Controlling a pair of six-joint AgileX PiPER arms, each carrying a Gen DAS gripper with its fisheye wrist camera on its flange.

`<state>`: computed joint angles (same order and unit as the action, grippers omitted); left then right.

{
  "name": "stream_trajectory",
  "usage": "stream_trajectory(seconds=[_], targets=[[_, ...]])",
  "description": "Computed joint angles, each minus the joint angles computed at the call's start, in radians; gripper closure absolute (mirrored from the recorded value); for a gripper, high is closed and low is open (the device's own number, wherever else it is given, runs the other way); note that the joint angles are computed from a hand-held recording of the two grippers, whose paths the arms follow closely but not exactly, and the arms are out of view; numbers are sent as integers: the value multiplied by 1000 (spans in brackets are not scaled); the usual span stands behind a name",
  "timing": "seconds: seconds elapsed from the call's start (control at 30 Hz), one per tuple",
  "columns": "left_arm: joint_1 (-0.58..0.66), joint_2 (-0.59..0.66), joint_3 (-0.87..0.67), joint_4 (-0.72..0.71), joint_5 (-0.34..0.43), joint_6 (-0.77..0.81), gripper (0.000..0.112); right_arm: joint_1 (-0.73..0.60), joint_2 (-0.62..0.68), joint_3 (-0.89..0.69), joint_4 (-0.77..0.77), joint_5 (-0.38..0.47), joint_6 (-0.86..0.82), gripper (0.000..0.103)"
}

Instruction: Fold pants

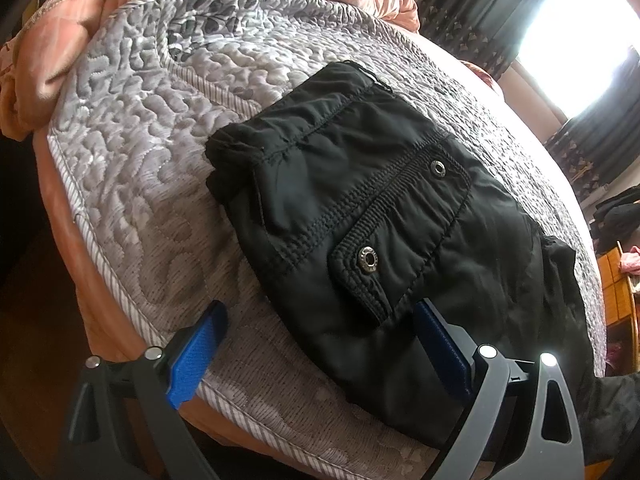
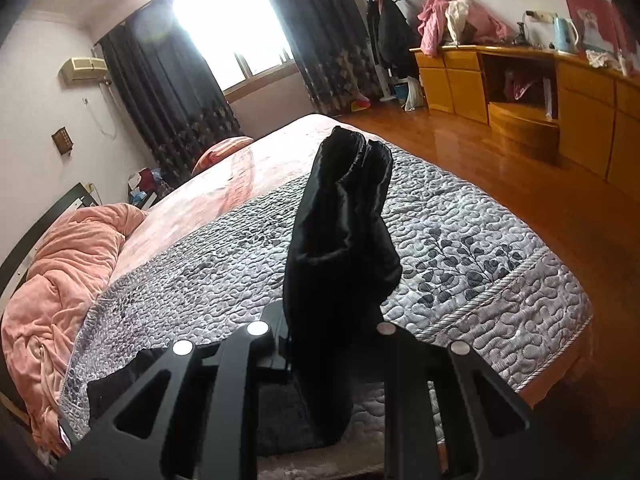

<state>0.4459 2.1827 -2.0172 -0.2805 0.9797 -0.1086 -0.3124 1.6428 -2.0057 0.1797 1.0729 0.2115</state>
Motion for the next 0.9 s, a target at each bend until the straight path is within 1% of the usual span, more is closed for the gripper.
stream_trajectory(seconds=[0.13,0.4,0.9], targets=[[0,0,-1,-2,1,0,18,26,2,-14,-19,11,11,85],[5,6,-7,-13,8,1,18,110,4,-45,-112,29,24,85],[12,8,-7,-31,8,3,17,226,42,-137,-230,79,32,85]])
